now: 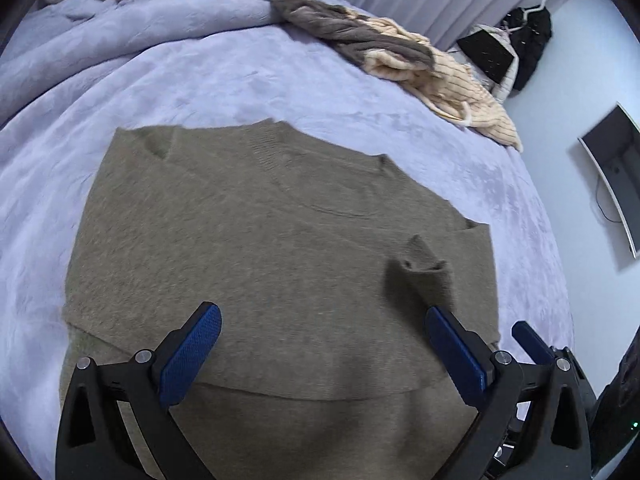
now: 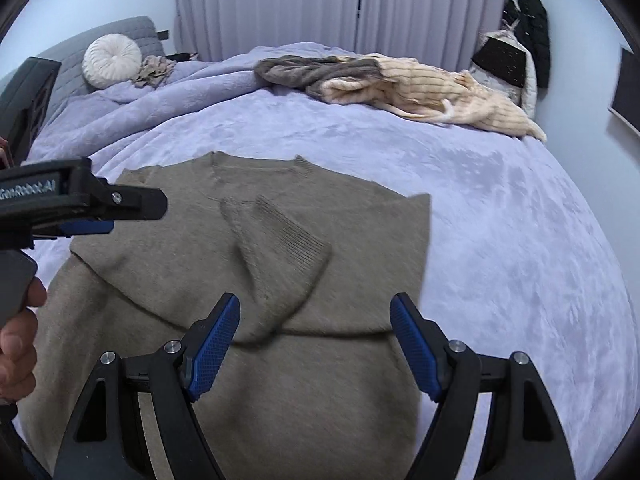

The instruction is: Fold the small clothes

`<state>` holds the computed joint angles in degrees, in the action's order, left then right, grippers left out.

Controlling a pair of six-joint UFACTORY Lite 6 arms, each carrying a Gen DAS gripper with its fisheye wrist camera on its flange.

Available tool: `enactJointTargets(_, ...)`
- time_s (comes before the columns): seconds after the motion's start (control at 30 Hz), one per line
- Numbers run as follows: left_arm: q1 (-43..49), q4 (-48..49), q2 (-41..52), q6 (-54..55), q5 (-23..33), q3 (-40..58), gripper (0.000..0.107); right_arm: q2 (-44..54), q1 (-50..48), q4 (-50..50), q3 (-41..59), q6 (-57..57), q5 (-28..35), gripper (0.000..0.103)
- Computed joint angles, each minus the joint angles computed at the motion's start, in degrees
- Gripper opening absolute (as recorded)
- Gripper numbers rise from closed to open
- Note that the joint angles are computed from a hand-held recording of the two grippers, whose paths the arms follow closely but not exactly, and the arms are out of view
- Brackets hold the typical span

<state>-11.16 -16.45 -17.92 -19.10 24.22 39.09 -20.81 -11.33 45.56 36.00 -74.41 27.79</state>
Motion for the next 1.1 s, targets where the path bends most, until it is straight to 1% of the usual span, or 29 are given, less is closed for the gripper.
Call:
enactJointTargets(0.07, 1.65, 1.57, 0.64, -1.13, -0.53, -1.58, 0.103, 5.43, 8.31, -4.54, 2.21, 7.10, -6.23, 0.079)
enactJointTargets(0.1, 2.38, 1.78, 1.03, -1.12, -0.74, -2.24, 0.103, 8.20, 11.33, -8.07, 3.12, 11.91, -9.92, 0.070)
enactJointTargets(0.13, 3.47, 0.87, 1.55, 0.25, -0.80, -2.74, 0.103, 11.74, 12.79, -12.43, 5.01, 17.06, -11.82, 0.058)
enactJointTargets(0.17, 4.46, -0.88, 1.96, 2.67, -1.09, -3.44, 0.103, 14.91, 12.68, -14.70, 6.89, 19.89, -11.88, 0.028)
enactJointTargets(0.2, 5.02, -1.82, 2.01, 4.30, -1.39, -4.18, 0.103, 19.06, 10.95, -14.57, 9.90, 20.95, -10.59, 0.015)
enactJointTargets(0.23, 5.08, -1.97, 2.13, 5.07, -1.74, -4.77, 0.103, 21.43, 8.31, -12.08, 11.87, 19.62, -9.01, 0.015)
enactJointTargets(0.27, 4.97, -1.90, 1.98, 5.66, -2.13, -5.46, 0.103, 22.60, 4.96, -7.66, 13.15, 15.89, -6.81, 0.015)
enactJointTargets(0.3, 4.70, -1.60, 1.64, 5.88, -2.66, -6.16, 0.103, 23.39, 0.43, -2.85, 14.34, 11.06, -2.84, 0.016)
enactJointTargets(0.33, 4.06, -0.29, 1.16, 5.02, -2.94, -6.78, 0.103, 24.20, -3.20, -0.44, 15.27, 8.06, 0.28, 0.029)
enactJointTargets(0.37, 3.16, 2.43, 0.57, 2.80, -2.93, -7.25, 0.103, 24.39, -6.98, -0.18, 15.95, 7.46, 2.57, 0.040)
enactJointTargets(0.4, 2.12, 5.20, -0.01, 0.15, -2.72, -7.43, 0.103, 23.82, -10.28, 0.76, 15.79, 5.90, 3.43, 0.059)
enactJointTargets(0.43, 1.05, 7.94, -1.00, -2.59, -2.38, -7.67, 0.103, 23.15, -13.06, 2.27, 15.40, 3.75, 3.62, 0.068)
enactJointTargets(0.47, -0.02, 10.31, -2.21, -4.95, -2.14, -7.95, 0.103, 22.11, -16.58, 3.97, 14.85, 0.97, 4.00, 0.069)
enactJointTargets(0.53, -1.63, 13.62, -3.78, -8.23, -1.64, -7.61, 0.103, 21.46, -21.14, 3.98, 15.43, -0.51, 6.18, 0.069)
enactJointTargets(0.63, -4.43, 19.87, -3.58, -14.86, -1.06, -5.69, 0.103, 16.89, -23.33, 5.91, 13.67, -3.12, 8.68, 0.069)
enactJointTargets(0.73, -6.33, 26.64, 1.30, -21.34, -0.94, -3.21, 0.103, 11.69, -18.87, 5.68, 10.81, -2.94, 10.47, 0.069)
enactJointTargets(0.8, -5.59, 27.42, 5.27, -21.94, -0.85, -2.53, 0.103, 9.49, -14.21, 6.19, 8.38, -4.37, 9.82, 0.069)
enactJointTargets(0.87, -3.93, 25.90, 6.15, -19.84, -1.19, -3.95, 0.103, 12.40, -8.91, 3.71, 8.11, -2.39, 7.09, 0.069)
enactJointTargets(0.93, -3.12, 23.29, 2.83, -15.92, -1.15, -6.37, 0.103, 17.76, -5.46, -2.43, 9.24, 5.33, 1.85, 0.068)
enactJointTargets(0.97, -3.05, 23.13, 0.68, -15.59, 0.03, -7.24, 0.103, 20.90, -5.61, -4.72, 10.00, 7.87, -0.59, 0.067)
enactJointTargets(1.0, -3.20, 23.52, -2.29, -16.15, 1.52, -8.32, 0.103, 21.65, -6.51, -4.61, 10.35, 8.02, -0.62, 0.064)
enactJointTargets(1.03, -3.33, 22.99, -4.97, -16.04, 2.54, -9.33, 0.103, 19.99, -7.67, -4.00, 9.66, 7.14, 0.50, 0.064)
enactJointTargets(1.07, -3.29, 20.13, -9.40, -13.80, 3.61, -11.06, 0.103, 17.17, -7.55, -5.56, 8.34, 8.67, -0.06, 0.065)
enactJointTargets(1.1, -3.67, 18.20, -11.91, -12.29, 4.06, -12.02, 0.103, 12.47, -7.61, -6.88, 5.94, 9.04, -0.23, 0.067)
